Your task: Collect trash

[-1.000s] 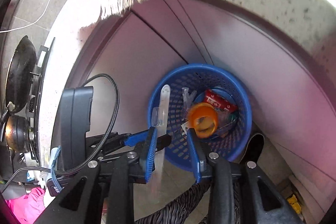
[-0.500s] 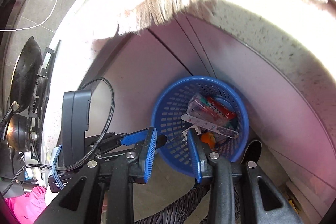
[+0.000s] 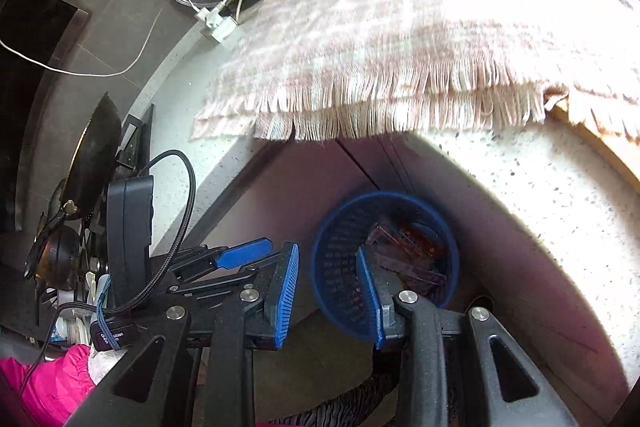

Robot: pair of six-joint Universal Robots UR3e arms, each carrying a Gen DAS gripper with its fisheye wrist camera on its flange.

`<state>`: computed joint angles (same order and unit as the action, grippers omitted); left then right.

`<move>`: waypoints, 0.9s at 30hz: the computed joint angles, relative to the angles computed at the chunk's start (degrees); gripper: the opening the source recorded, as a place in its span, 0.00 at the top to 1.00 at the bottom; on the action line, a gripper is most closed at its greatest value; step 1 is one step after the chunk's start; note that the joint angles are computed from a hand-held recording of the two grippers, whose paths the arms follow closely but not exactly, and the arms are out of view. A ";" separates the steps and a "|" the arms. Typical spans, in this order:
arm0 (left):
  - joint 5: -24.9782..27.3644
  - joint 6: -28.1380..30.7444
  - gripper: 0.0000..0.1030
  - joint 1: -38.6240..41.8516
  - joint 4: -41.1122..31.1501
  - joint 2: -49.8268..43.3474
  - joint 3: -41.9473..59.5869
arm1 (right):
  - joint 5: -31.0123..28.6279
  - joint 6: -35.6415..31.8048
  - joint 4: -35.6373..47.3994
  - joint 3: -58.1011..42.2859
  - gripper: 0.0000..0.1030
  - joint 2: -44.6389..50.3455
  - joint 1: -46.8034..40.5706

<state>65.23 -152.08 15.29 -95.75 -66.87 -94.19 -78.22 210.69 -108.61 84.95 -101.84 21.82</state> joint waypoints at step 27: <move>-9.06 -11.16 0.27 -5.01 -6.12 -10.75 41.28 | -7.76 -5.29 15.78 -30.77 0.43 0.05 -4.25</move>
